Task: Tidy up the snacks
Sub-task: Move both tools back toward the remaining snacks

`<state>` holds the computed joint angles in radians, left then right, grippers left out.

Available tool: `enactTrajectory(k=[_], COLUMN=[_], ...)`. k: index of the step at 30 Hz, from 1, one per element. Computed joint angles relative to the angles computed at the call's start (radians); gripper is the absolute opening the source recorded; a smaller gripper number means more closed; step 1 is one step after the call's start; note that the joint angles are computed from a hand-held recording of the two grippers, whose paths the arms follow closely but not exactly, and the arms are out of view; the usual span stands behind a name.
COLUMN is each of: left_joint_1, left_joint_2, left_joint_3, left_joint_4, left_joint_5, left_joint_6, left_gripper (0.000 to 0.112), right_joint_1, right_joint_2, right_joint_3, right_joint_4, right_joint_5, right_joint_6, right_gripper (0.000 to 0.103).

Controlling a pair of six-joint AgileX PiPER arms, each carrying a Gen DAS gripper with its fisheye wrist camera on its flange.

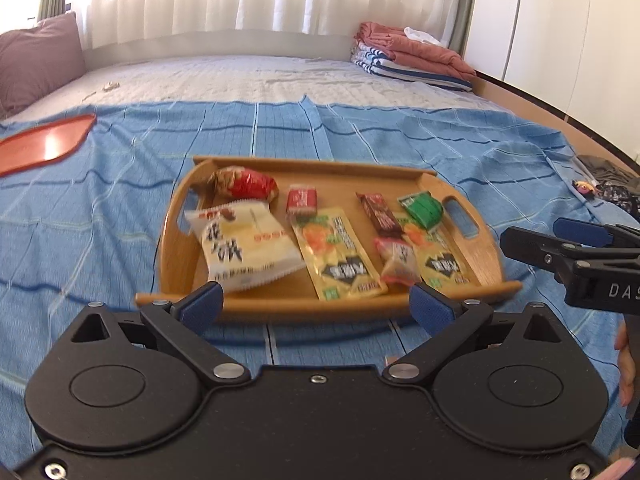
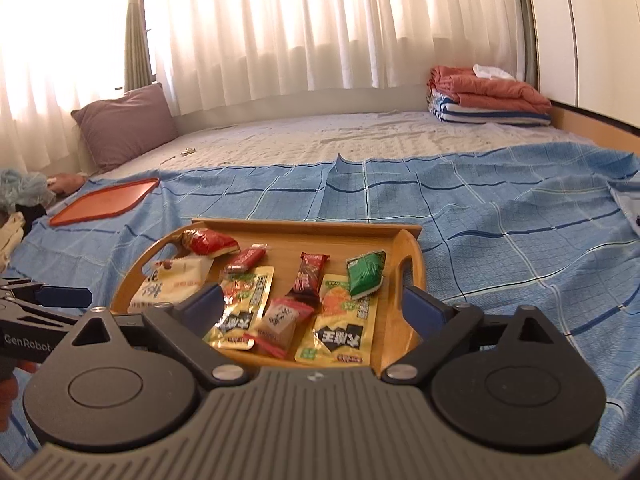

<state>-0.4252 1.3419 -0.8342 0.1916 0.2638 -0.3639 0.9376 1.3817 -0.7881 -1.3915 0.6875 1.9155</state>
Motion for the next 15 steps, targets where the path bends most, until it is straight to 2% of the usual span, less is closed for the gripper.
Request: enactTrajectory(k=[5, 8, 13, 15], left_joint_1=[-0.046, -0.078, -0.160, -0.195], left_joint_2=[-0.102, -0.157, -0.228, -0.247], left_joint_3=[0.140, 0.214, 0.318, 0.353], left_joint_4=[0.174, 0.264, 0.572, 0.649], left_joint_5=[-0.037, -0.054, -0.048, -0.037], left_joint_6=[-0.212, -0.323, -0.678, -0.768], left_gripper=[0.100, 0.100, 0.100, 0.100], right_joint_1=[0.129, 0.173, 0.196, 0.202], right_joint_2=[-0.009, -0.003, 0.021, 0.029], right_joint_3=[0.053, 0.085, 0.146, 0.174], right_joint_4=[0.009, 0.018, 0.037, 0.037], right_joint_5=[0.130, 0.170, 0.165, 0.146], right_joint_6=[0.004, 0.026, 0.075, 0.095], right_gripper=[0.103, 0.103, 0.103, 0.103])
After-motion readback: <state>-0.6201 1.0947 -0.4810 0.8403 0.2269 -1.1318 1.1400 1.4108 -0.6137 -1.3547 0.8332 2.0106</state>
